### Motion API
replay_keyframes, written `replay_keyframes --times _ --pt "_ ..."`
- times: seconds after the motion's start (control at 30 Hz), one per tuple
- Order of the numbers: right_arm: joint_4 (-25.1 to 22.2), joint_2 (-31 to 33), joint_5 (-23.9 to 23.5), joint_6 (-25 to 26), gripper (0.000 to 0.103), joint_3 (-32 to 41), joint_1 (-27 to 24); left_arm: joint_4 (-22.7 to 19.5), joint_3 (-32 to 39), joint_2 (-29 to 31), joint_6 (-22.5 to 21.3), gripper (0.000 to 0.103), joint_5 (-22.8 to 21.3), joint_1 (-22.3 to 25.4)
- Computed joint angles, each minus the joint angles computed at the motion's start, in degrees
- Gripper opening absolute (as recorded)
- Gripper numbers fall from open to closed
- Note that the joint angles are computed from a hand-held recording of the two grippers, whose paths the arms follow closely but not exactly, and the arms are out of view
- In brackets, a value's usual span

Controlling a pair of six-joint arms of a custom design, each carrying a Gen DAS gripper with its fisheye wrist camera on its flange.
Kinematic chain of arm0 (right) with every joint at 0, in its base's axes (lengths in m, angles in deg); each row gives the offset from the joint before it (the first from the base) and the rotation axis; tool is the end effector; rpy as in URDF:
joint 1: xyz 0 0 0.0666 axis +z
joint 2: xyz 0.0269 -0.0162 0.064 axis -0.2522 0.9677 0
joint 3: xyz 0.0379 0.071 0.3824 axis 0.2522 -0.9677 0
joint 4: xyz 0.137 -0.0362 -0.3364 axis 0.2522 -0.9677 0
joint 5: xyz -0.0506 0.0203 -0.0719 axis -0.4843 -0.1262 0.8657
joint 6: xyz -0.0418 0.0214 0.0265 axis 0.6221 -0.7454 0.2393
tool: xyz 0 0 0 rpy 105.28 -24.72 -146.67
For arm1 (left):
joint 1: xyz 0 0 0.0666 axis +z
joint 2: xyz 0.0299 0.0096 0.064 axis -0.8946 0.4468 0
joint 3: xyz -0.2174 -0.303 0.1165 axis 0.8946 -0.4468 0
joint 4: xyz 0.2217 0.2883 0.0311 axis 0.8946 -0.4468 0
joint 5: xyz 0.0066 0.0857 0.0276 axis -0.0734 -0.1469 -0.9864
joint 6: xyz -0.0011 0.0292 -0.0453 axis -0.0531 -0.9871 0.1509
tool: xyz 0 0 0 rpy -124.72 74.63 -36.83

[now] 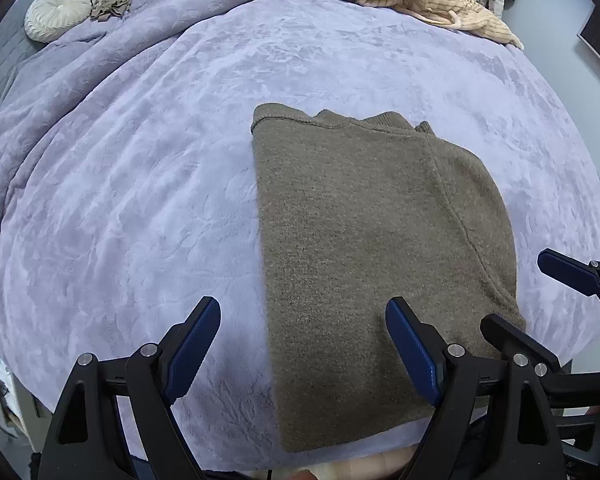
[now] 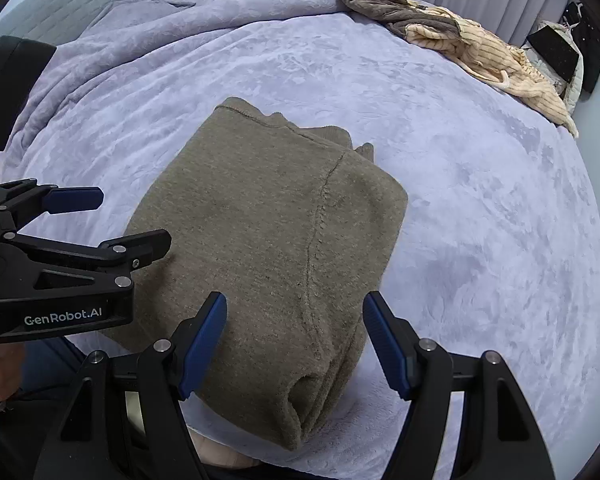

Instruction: Fold small clothes

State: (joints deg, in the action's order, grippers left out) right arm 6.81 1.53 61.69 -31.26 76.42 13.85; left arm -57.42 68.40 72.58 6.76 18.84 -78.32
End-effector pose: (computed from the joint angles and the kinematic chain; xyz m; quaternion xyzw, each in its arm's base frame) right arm 0.4259 0.2300 0.4411 -0.2930 0.9373 0.0340 0.1854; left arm 0.4032 -0.1047 0.4182 -0.0782 0.9826 -0.0184 0.1676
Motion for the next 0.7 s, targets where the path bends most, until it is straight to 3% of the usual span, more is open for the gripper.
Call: replay_keyframes --times 0.7 --pt "-0.8 1.0 1.0 0.1 0.074 1.5 1.0 0.7 -0.7 -0.5 -0.5 0.086 1.9 1.7"
